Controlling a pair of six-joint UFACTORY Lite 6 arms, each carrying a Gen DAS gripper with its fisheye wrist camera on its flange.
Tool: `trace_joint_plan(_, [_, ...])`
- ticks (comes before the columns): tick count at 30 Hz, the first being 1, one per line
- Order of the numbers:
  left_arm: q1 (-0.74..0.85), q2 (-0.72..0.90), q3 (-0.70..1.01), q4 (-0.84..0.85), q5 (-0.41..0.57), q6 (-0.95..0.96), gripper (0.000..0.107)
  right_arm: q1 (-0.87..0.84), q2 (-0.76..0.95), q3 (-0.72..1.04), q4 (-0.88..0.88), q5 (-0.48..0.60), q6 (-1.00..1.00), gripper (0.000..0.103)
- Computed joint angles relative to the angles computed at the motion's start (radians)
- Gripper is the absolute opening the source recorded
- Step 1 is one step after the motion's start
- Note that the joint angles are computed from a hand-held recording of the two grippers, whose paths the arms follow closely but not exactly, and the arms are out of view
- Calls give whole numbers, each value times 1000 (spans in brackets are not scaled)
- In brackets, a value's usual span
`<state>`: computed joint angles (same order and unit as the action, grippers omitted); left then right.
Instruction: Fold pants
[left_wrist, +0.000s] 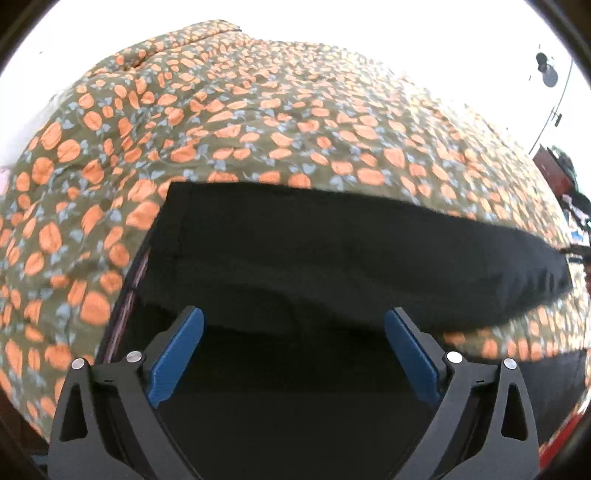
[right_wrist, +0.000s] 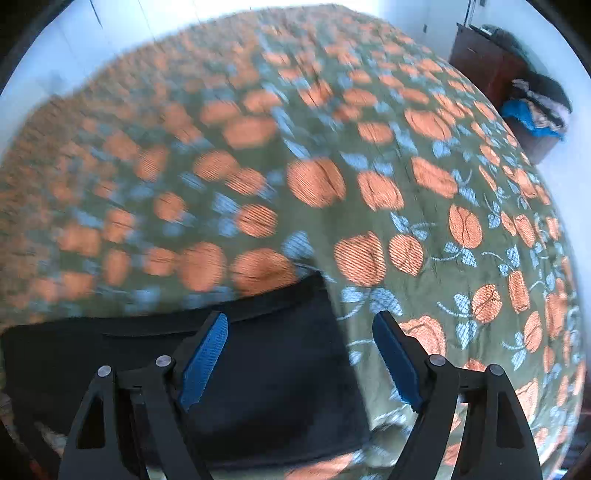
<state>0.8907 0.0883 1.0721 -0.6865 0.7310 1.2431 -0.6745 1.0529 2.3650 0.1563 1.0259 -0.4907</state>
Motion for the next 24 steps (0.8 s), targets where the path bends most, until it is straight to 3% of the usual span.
trace_joint_plan(4, [41,-113,-132,27,6,41,99,-29,43,9,40,-57,20,76])
trace_joint_plan(6, [38,-129,-168,46,-15,42,99,-29,-27,-154,133,-157,-43,30])
trace_joint_plan(7, [30,-130,-181,57,-25,30,99,-40,-95,-258,184,-201,-114,17])
trace_joint_plan(10, [10,-143,-216,41,-49,27,99,-101,-342,-572,390,-301,-428,12])
trace_joint_plan(13, [-2,-166,-255,-18,-57,66,99,-170,-653,-881,541,-320,-742,12])
trace_joint_plan(15, [-2,-192,-295,-81,-67,127,99,-278,-855,-1041,622,-232,-951,12])
trace_joint_plan(18, [3,-213,-349,-149,-88,197,99,-580,-1132,-1283,698,7,-1265,11])
trace_joint_plan(19, [9,-211,-357,-164,-86,213,99,-685,-1180,-1335,694,75,-1370,5])
trace_joint_plan(21, [23,-209,-381,-205,-82,261,99,-894,-1211,-1382,625,171,-1508,4])
trace_joint_plan(24, [27,-227,-430,-275,-104,348,99,-1147,-1137,-1407,550,147,-1634,4])
